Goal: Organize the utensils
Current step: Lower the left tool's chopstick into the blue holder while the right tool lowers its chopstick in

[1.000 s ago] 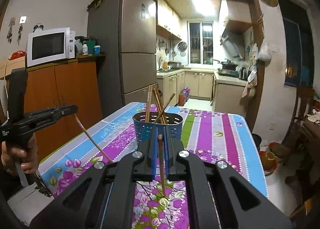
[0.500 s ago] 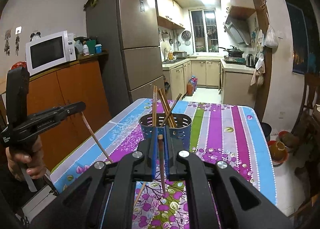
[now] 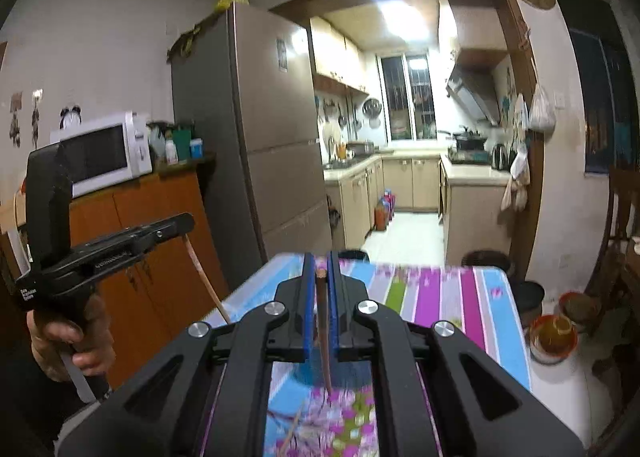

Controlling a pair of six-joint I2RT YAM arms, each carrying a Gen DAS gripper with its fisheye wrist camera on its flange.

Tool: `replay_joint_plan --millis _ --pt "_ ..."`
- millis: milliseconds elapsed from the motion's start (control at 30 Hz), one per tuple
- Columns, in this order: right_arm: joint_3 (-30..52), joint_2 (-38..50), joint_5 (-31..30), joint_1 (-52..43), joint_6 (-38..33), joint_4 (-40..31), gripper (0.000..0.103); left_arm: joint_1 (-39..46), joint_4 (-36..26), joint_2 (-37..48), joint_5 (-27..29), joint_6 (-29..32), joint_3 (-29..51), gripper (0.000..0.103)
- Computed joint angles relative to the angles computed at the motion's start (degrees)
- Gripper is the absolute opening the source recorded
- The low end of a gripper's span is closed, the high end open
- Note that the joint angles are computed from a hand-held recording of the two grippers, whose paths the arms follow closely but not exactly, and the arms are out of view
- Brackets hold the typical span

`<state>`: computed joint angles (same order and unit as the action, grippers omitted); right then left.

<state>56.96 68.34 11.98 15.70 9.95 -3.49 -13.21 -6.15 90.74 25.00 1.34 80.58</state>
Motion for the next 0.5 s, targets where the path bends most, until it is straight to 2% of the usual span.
replay_joint_plan --millis 233,500 --pt "12.8 11.9 -2.8 -5.4 -1.0 -1.2 0.005 -2.7 -7.7 13.3 -4.0 -0.8 20.1 0.008" --pt "19.0 20.9 -5.2 -8.8 -0.7 -0.9 0.005 -3.4 -12.7 25.1 -5.6 -0.6 33.4 0.008"
